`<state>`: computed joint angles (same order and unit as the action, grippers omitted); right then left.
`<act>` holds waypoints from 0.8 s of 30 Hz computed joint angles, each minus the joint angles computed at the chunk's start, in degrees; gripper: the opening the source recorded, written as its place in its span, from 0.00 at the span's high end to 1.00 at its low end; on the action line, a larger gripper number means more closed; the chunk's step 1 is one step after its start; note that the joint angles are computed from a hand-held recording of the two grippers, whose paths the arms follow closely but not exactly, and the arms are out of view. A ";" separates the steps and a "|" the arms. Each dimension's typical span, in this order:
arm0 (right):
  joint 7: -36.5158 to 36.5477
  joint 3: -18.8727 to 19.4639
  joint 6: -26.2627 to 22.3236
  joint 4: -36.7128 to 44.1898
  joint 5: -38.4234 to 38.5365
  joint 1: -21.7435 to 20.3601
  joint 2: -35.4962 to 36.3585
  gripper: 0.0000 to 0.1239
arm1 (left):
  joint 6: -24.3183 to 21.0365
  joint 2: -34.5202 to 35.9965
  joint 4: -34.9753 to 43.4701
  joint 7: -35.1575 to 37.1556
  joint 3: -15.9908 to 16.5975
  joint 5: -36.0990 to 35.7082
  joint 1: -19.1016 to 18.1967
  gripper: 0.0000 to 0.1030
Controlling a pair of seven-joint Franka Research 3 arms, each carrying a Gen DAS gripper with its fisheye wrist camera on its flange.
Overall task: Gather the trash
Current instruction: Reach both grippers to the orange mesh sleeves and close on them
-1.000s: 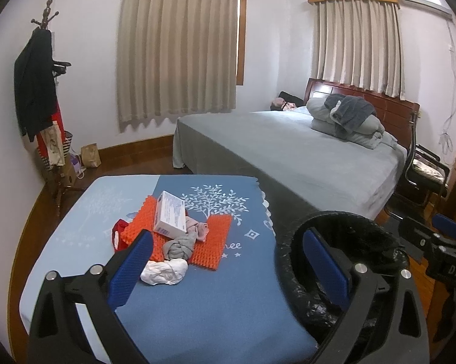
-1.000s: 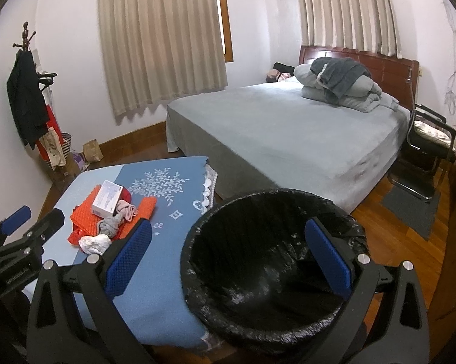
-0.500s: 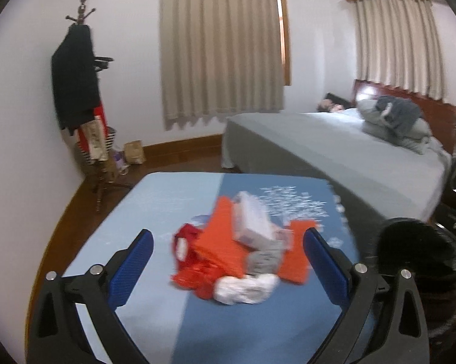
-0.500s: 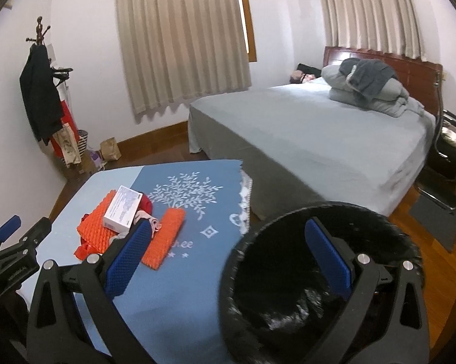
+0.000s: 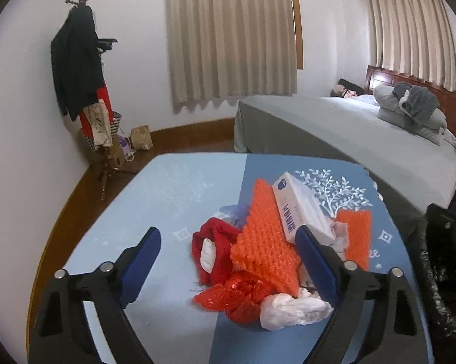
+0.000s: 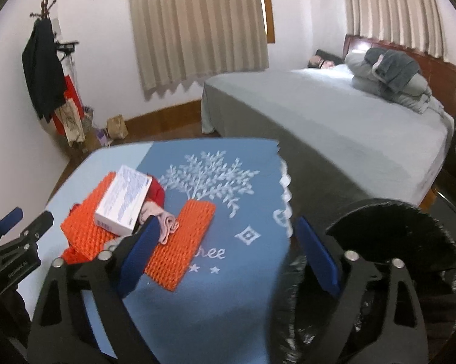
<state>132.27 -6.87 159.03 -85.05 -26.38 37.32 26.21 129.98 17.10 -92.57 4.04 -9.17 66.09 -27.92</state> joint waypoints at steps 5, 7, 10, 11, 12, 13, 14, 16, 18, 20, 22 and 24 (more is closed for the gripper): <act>-5.16 2.62 -4.49 6.52 4.80 -1.23 5.69 0.39 | 4.29 0.90 -0.93 0.34 0.40 -1.85 1.53 0.25; -6.85 2.93 -6.25 8.96 6.55 -1.22 7.75 0.41 | 5.07 1.17 -1.10 0.46 0.64 -1.81 1.56 0.28; -9.61 3.40 -8.27 11.79 8.83 -1.33 10.13 0.46 | 6.08 1.75 -0.93 0.98 1.00 -1.57 1.57 0.32; -10.72 3.80 -9.49 13.27 9.90 -1.49 11.26 0.48 | 6.74 1.85 -1.00 0.85 1.10 -1.59 1.64 0.33; -11.45 3.98 -10.06 14.12 10.79 -1.55 11.99 0.50 | 7.53 1.95 -1.06 0.72 1.16 -1.84 1.80 0.36; -12.40 4.35 -10.88 15.26 11.84 -1.72 12.86 0.51 | 8.08 2.32 -0.67 0.87 1.19 -2.21 1.90 0.37; -13.18 4.53 -11.41 15.97 12.66 -1.78 13.46 0.53 | 8.91 2.47 -0.71 0.95 1.27 -2.46 2.01 0.38; -14.58 4.66 -12.78 17.96 13.91 -1.70 14.83 0.55 | 9.47 2.89 -0.39 1.72 1.49 -2.85 1.99 0.40; -16.39 5.15 -14.09 19.74 15.35 -1.91 16.11 0.61 | 10.15 3.55 0.15 2.93 1.60 -3.51 2.01 0.42; -18.18 6.00 -14.69 20.82 17.31 -2.45 16.96 0.67 | 10.82 4.01 0.52 3.83 1.77 -4.36 2.02 0.43; -19.57 6.40 -13.86 20.74 18.82 -2.82 17.25 0.74 | 11.19 4.28 0.75 4.24 2.07 -4.87 1.90 0.47; -22.98 8.36 -12.77 20.25 21.68 -4.14 17.13 0.85 | 12.85 4.42 0.59 4.32 2.26 -5.47 2.16 0.51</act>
